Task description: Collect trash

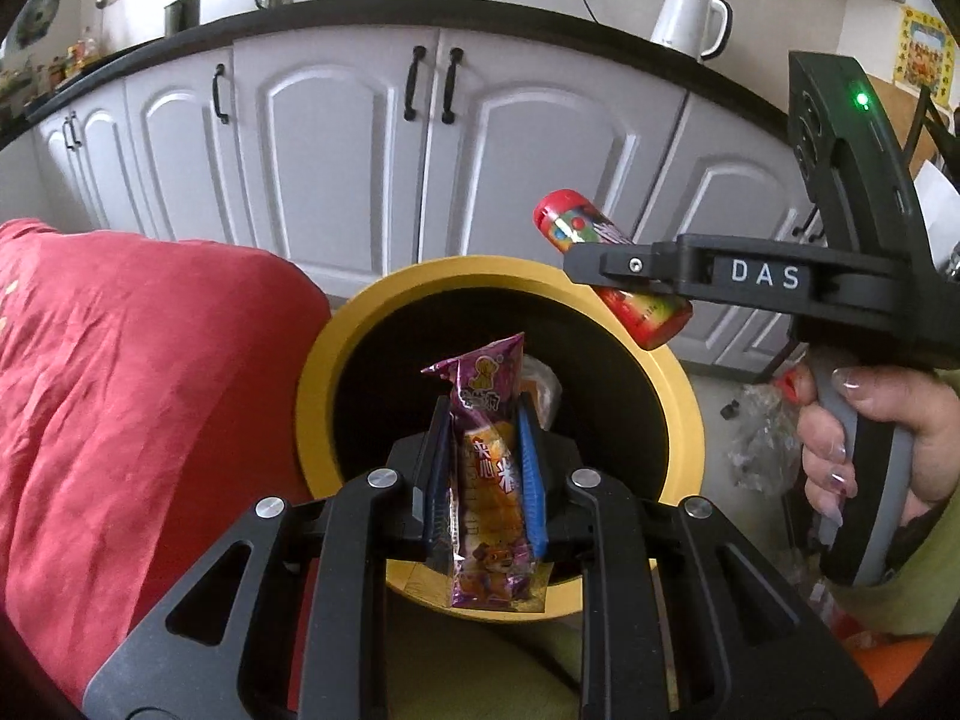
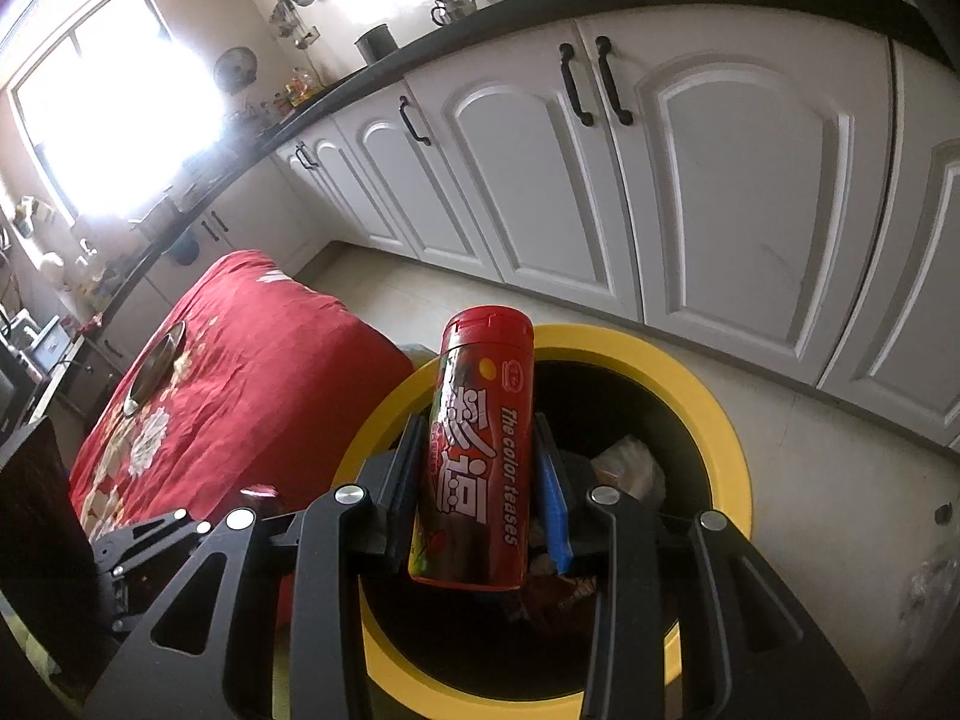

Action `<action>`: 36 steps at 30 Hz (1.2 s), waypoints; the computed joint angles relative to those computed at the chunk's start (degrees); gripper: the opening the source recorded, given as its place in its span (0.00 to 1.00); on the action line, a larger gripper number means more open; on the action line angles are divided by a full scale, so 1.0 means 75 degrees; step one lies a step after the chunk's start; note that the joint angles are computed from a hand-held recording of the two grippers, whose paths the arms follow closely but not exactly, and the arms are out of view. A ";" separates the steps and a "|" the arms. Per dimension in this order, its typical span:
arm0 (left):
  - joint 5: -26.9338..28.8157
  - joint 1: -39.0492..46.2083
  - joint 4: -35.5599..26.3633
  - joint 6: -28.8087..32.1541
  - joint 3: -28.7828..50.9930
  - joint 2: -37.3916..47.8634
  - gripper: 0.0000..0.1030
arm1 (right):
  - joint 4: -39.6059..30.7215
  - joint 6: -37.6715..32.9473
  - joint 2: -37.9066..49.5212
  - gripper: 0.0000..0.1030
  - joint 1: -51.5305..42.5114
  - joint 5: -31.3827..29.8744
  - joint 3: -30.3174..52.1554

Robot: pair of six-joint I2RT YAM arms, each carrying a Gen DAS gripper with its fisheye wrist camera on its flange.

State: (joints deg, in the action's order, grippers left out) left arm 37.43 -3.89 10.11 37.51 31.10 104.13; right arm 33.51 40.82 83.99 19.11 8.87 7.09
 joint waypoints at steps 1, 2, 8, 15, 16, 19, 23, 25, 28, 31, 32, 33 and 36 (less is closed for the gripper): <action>-0.0023 -0.0039 -0.0001 0.0005 0.0017 0.0037 0.15 | 0.0044 0.0003 0.0040 0.32 -0.0049 -0.0039 -0.0009; -0.0059 -0.0074 0.0064 -0.0018 0.0007 0.0071 0.15 | 0.0099 0.0025 0.0113 0.32 -0.0090 -0.0069 -0.0013; -0.0277 -0.0270 0.0226 -0.0181 0.0069 0.0203 0.28 | 0.0391 0.0113 0.0270 0.34 -0.0393 -0.0323 -0.0099; -0.0436 -0.0338 0.0367 -0.0308 0.0061 0.0260 0.57 | 0.0722 0.0223 0.0287 0.40 -0.0775 -0.0628 -0.0286; -0.0442 -0.0328 0.0336 -0.0329 0.0096 0.0268 0.60 | 0.0691 0.0221 0.0243 0.40 -0.0786 -0.0614 -0.0300; -0.0484 -0.0226 0.0225 -0.0367 0.0179 0.0244 0.70 | 0.0498 0.0255 0.0050 0.43 -0.0698 -0.0474 -0.0327; -0.0583 0.0013 0.0005 -0.0474 0.0397 0.0265 0.88 | 0.0181 0.0275 -0.0209 0.52 -0.0561 -0.0233 -0.0322; -0.0604 0.0155 -0.0113 -0.0506 0.0527 0.0277 0.88 | -0.0143 0.0288 -0.0431 0.57 -0.0376 0.0023 -0.0271; -0.0647 0.0458 -0.0288 -0.0615 0.0751 0.0280 0.89 | -0.0414 0.0400 -0.0589 0.71 -0.0143 0.0281 -0.0216; -0.0638 0.0835 -0.0534 -0.0635 0.0991 0.0261 0.89 | -0.0712 0.0495 -0.0601 0.77 0.0183 0.0496 -0.0081; -0.0623 0.0983 -0.0662 -0.0660 0.1101 0.0262 0.89 | -0.0815 0.0515 -0.0580 0.78 0.0343 0.0559 -0.0010; -0.0573 0.1131 -0.0764 -0.0678 0.1175 0.0245 0.89 | -0.0861 0.0537 -0.0561 0.80 0.0489 0.0625 0.0028; -0.0449 0.1558 -0.0894 -0.0628 0.1306 0.0152 0.89 | -0.1181 0.0670 -0.0477 0.86 0.1114 0.0942 0.0293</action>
State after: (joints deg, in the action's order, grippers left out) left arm 34.07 7.79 3.40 32.79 40.90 105.27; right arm 24.65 45.85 80.41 27.47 15.94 9.29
